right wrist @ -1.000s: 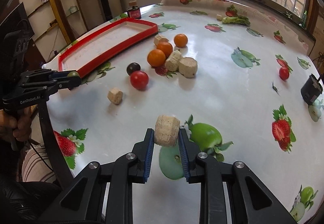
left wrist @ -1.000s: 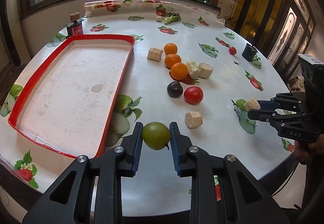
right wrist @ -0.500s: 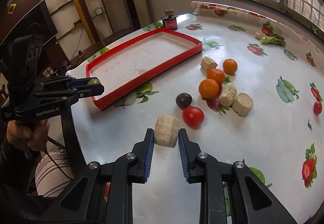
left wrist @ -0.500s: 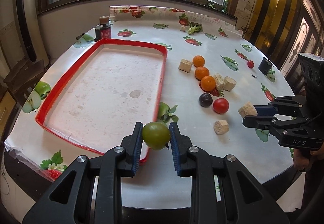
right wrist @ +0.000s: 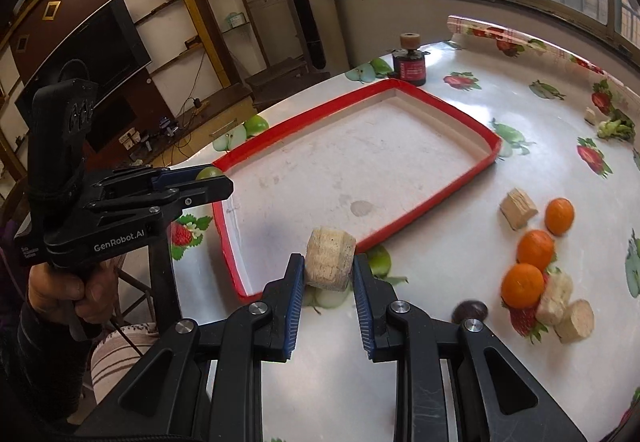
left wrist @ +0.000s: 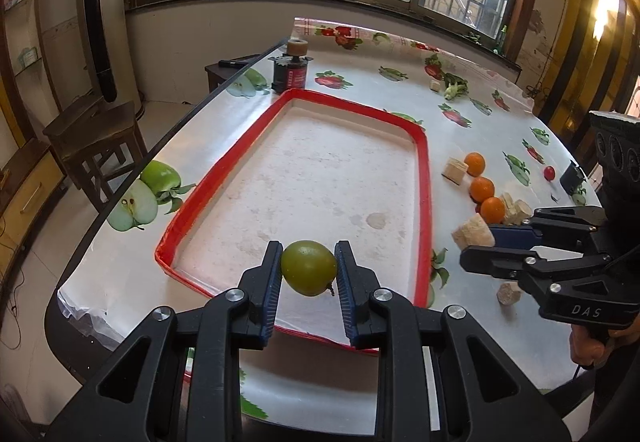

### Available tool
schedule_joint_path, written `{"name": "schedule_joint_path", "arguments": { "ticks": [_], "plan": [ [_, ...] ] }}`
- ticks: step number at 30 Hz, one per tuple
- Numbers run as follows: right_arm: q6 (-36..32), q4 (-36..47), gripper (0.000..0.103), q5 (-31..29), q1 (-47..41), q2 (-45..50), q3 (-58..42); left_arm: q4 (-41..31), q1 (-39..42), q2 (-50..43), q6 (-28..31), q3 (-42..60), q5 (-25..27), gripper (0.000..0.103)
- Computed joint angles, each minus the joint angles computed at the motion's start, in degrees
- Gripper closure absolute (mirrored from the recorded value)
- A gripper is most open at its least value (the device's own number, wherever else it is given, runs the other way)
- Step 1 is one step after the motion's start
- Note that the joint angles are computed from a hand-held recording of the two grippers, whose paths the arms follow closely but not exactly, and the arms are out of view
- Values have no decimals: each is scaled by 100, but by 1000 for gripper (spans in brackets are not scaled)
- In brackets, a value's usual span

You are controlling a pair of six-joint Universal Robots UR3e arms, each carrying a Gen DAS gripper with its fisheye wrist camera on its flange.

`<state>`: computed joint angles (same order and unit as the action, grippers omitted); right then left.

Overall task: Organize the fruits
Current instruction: 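Carry the grape in the left tool and cork in the right tool over the red tray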

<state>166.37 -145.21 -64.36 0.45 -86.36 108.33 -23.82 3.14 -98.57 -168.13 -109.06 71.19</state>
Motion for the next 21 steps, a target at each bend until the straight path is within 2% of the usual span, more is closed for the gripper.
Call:
{"name": "schedule_joint_path", "arguments": {
  "ticks": [8, 21],
  "plan": [
    [377, 270, 79, -446, 686, 2000, -2065, -200, 3, -930, -161, 768, 227, 79],
    [366, 663, 78, -956, 789, 3036, -3246, -450, -123, -1786, -259, 1569, 569, 79]
  ]
}}
